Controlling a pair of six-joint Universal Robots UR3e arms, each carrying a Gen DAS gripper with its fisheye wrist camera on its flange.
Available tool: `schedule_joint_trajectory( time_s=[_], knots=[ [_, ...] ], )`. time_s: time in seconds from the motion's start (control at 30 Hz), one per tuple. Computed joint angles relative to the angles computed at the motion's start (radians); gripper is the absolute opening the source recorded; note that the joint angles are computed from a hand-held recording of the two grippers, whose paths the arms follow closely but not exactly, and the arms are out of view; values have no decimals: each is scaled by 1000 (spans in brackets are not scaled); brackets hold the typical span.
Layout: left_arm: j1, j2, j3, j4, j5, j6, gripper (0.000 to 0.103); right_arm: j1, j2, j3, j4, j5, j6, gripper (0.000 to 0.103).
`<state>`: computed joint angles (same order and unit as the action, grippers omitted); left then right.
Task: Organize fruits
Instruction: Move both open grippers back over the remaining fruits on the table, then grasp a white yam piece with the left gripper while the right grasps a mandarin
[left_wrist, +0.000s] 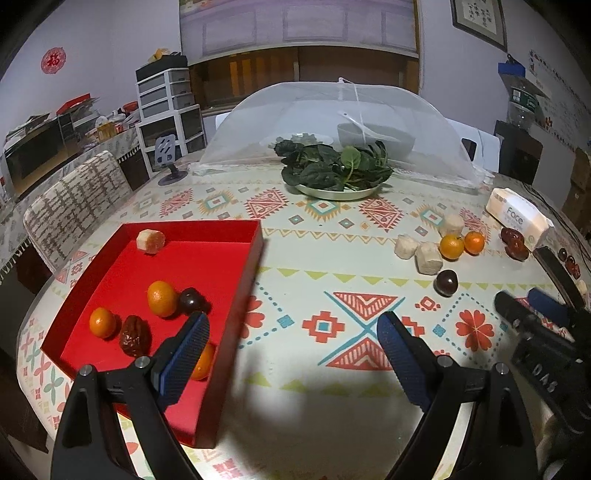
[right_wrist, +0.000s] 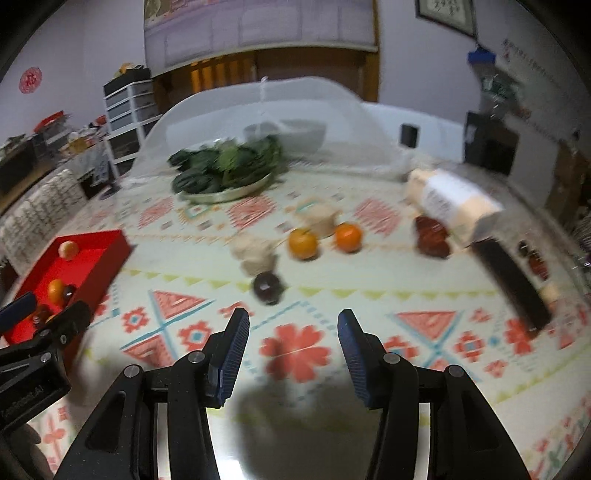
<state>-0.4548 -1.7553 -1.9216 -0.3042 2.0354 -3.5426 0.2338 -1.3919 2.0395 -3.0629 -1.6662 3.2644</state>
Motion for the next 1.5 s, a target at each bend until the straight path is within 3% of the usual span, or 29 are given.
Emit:
schedule_joint_trajectory(
  time_s=[0.1, 0.33, 1.0, 1.2, 1.4, 1.5],
  knots=[
    [-22, -26, 34, -13, 12, -3, 92, -9, -20, 14, -14, -38, -11, 59],
    [-56, -75, 104, -52, 24, -9, 92, -25, -30, 37, -31, -74, -32, 60],
    [-65, -139, 192, -93, 9, 3, 92, -97, -38, 63, -22, -9, -62, 60],
    [-18, -187, 283, -61, -26, 85, 92, -289, -81, 27, 104, 183, -143, 60],
    [49, -304, 413, -124, -241, 121, 92, -478, 8, -79, 217, 510, -206, 58],
    [45, -337, 438, -103, -317, 144, 90, -464, 97, -173, 238, 540, -204, 50]
  ],
)
